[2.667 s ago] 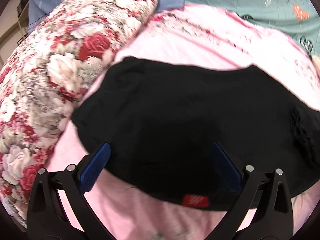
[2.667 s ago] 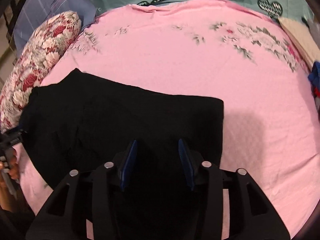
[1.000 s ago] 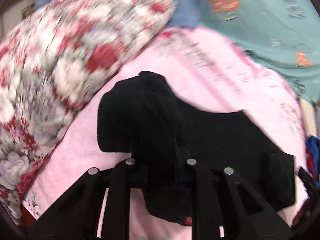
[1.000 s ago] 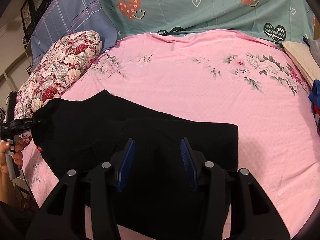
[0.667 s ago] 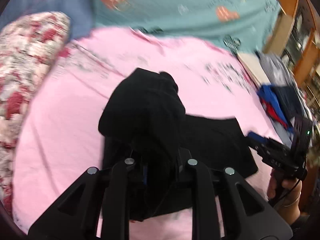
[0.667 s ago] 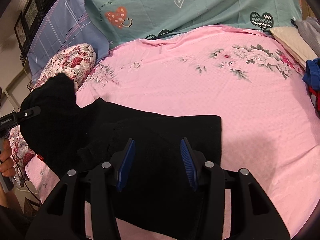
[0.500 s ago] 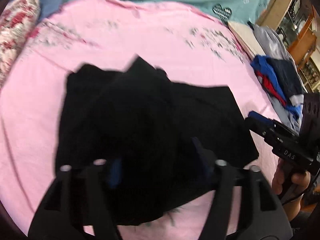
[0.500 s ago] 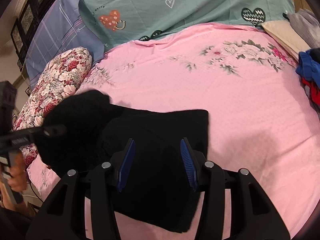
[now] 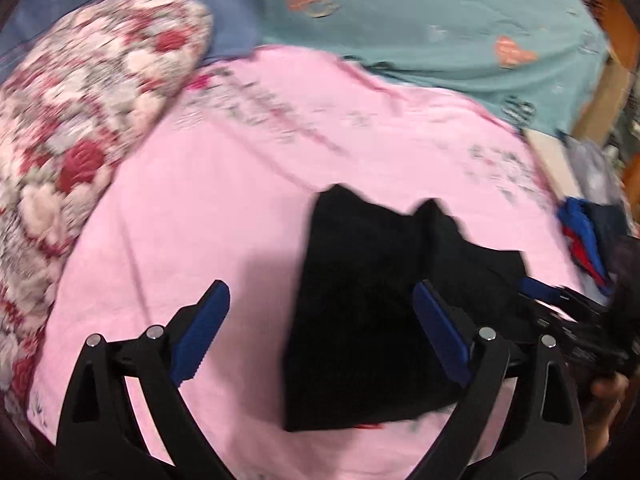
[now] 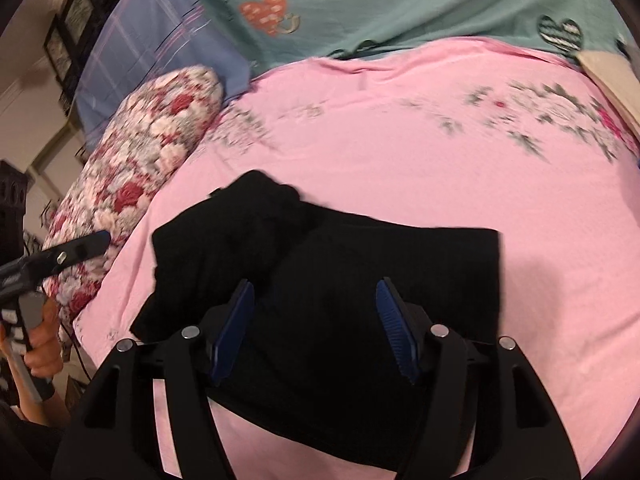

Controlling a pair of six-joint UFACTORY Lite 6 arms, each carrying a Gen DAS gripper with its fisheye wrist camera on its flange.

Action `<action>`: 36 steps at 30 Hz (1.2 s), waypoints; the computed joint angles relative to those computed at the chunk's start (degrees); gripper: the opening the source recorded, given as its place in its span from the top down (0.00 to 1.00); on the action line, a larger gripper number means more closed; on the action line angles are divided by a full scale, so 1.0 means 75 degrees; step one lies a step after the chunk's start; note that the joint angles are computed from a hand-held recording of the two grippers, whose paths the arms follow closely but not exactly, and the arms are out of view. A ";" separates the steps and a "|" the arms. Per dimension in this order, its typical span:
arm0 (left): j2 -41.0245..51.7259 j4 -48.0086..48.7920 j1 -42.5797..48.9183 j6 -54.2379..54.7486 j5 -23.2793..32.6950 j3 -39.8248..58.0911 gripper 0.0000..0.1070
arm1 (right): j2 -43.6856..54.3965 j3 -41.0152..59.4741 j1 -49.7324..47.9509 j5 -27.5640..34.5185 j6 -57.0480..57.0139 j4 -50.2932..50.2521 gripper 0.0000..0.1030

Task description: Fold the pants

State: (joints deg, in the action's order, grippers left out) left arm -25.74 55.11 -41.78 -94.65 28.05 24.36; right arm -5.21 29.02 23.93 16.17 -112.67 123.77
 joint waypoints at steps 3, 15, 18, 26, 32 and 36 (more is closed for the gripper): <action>0.1562 0.0598 0.0543 -0.0338 -0.0580 0.0256 0.12 | 0.0321 0.0454 0.0832 -0.0542 -0.0996 0.1199 0.38; 0.3625 0.2129 -0.1364 -0.1184 -0.0147 0.2349 0.12 | -0.0294 0.0144 0.0293 -0.0878 0.0705 -0.0176 0.38; 0.3628 0.2544 -0.1159 -0.1420 -0.1629 0.2464 0.12 | -0.0762 -0.0101 -0.0151 -0.0892 0.1672 -0.1189 0.38; 0.2580 0.1756 -0.0668 -0.1007 -0.2099 0.1303 0.12 | -0.0915 -0.0185 -0.1089 0.0038 0.3379 -0.3003 0.37; 0.2066 0.1569 0.0456 -0.1318 -0.1273 0.0264 0.12 | 0.0759 0.0640 -0.0757 0.0821 0.3569 -0.3174 0.38; 0.2466 0.2166 0.0760 -0.2092 -0.1647 0.0067 0.12 | 0.1740 0.1206 -0.0120 0.0280 0.3852 -0.3178 0.37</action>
